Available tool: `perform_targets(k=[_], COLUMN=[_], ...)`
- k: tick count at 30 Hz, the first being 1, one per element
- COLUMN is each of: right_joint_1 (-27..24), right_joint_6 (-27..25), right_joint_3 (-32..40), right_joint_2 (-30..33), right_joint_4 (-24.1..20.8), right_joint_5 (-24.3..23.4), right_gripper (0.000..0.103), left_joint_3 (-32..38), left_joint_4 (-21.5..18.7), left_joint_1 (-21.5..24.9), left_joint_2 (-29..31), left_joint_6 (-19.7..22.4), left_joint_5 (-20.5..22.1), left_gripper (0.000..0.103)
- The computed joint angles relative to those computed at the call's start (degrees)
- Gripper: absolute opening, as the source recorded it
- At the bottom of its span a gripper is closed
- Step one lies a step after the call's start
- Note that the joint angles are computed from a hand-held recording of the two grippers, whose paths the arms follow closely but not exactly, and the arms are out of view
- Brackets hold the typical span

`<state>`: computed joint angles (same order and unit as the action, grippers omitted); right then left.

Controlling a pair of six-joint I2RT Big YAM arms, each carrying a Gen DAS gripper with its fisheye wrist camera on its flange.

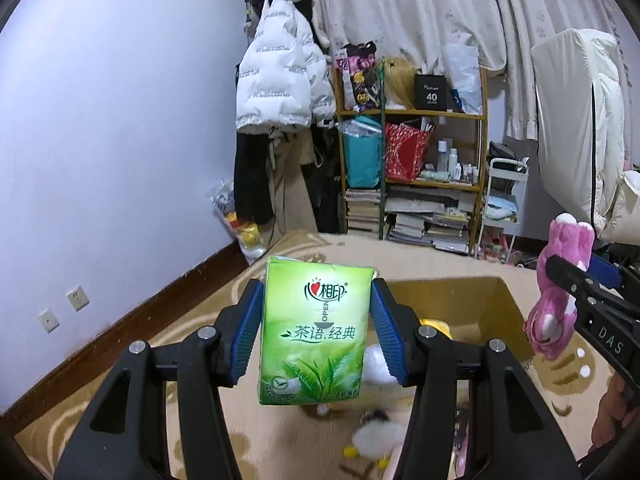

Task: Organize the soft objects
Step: 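Lift the tissue pack in the left tool while the right tool lifts the pink bunny toward the box, then open the left tool over the box while the right tool drops the pink bunny inside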

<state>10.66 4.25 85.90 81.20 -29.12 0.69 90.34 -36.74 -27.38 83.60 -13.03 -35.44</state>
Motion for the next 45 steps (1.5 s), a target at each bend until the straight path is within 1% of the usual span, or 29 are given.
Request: perform_targets(k=[4, 8, 16, 17, 18, 20, 21, 23, 26, 30, 35, 37, 39, 41, 44, 45], right_joint_1=[-0.57, -1.21, -1.82, -1.80, -1.75, -1.74, -1.69, -1.65, -1.84, -2.05, -1.82, -1.90, -2.23, -2.36, -2.07, -2.08], right_joint_6=[0.30, 0.63, 1.19, 1.13, 0.96, 0.26, -0.01, -0.15, 0.70, 1.48, 0.67, 0.86, 2.09, 2.29, 1.40, 1.29], right_joint_3=[2.97, 5.25, 6.29, 6.59, 6.73, 7.21, 7.27, 7.52, 7.95, 8.48, 7.80, 7.85, 7.74, 8.26, 8.10, 8.13], right_joint_2=[2.53, 4.96, 7.81, 8.39, 8.73, 9.75, 10.09, 10.96, 11.97, 13.01, 12.98, 13.03, 12.95, 13.26, 13.17, 13.18], right_joint_4=[0.12, 0.65, 0.66, 0.36, 0.13, -0.34, -0.57, -1.12, -2.28, -3.52, -3.75, -4.15, -4.43, -5.74, -6.21, -6.57], right_joint_5=[-0.56, -1.28, -3.73, -3.85, -3.94, -4.12, -4.16, -4.54, -5.55, -6.60, -7.04, -7.97, -10.35, -11.66, -10.51, -10.49], right_gripper=[0.052, 0.052, 0.052, 0.052, 0.052, 0.052, 0.052, 0.052, 0.052, 0.052, 0.053, 0.054, 0.055, 0.055, 0.055, 0.056], left_joint_3=[3.35, 4.75, 7.51, 8.18, 9.21, 12.36, 12.75, 13.00, 13.61, 13.96, 13.61, 14.02, 14.48, 14.26, 14.10, 14.06], left_joint_4=[0.80, 2.57, 2.86, 2.15, 0.57, -4.27, -5.25, -5.78, -7.02, -8.41, -8.20, -8.86, -10.14, -10.55, -11.46, -11.59], left_joint_1=[0.98, 1.32, 2.21, 2.37, 2.57, 3.14, 3.34, 3.78, 3.99, 4.24, 4.06, 4.06, 4.06, 4.08, 4.43, 4.51], left_joint_2=[3.24, 5.19, 8.73, 9.37, 10.17, 12.48, 12.91, 13.67, 14.98, 15.96, 15.97, 16.24, 16.78, 16.87, 16.81, 16.75], left_joint_6=[2.15, 5.16, 4.43, 4.12, 3.41, 1.29, 0.35, -1.01, -1.60, -2.61, -2.62, -2.48, -2.75, -3.39, -4.63, -4.98], left_joint_5=[1.06, 1.73, 5.60, 6.30, 7.41, 10.09, 10.92, 12.49, 12.24, 13.55, 13.76, 13.87, 13.97, 13.83, 15.30, 15.59], left_gripper=[0.052, 0.053, 0.053, 0.053, 0.053, 0.053, 0.053, 0.053, 0.053, 0.053, 0.054, 0.058, 0.065, 0.066, 0.071, 0.076])
